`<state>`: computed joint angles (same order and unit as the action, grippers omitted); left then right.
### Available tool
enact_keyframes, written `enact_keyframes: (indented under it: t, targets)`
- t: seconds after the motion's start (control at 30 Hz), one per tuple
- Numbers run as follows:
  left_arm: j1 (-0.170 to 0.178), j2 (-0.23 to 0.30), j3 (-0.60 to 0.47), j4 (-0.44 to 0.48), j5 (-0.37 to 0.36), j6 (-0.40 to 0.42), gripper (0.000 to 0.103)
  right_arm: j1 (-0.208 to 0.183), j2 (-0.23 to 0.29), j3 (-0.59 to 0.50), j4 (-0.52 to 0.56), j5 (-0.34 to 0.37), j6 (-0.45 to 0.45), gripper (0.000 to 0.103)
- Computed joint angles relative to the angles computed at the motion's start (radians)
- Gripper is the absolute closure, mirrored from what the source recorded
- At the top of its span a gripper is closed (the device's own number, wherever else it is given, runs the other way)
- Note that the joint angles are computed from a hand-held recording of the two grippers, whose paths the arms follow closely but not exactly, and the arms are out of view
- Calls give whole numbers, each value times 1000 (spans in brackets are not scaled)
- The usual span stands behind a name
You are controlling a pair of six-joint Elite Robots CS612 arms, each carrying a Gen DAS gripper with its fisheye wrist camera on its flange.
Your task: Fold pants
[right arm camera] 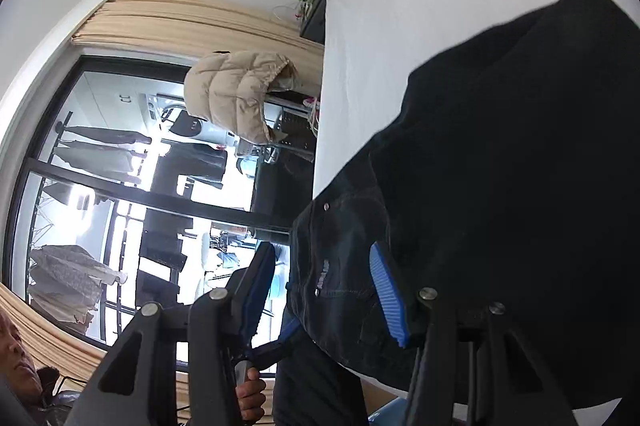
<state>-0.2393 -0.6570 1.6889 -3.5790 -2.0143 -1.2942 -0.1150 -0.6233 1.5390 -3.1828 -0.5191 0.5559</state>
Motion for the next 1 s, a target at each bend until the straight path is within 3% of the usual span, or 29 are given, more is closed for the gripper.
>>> enact_keyframes:
  t: [0.2, 0.7, 0.87, 1.0]
  targets:
    - [5, 33, -15, -49, -39, -125, 28, 1, -4, 5, 19, 0, -12, 49]
    - [7, 105, -89, -95, -49, -201, 30, 1, 24, -19, -1, 43, 5, 49]
    - [15, 108, -106, -77, -57, -199, 48, 11, 16, -52, 148, 29, -107, 49]
    - [15, 98, -121, -10, -56, -124, 63, 29, 3, -99, 403, -13, -294, 49]
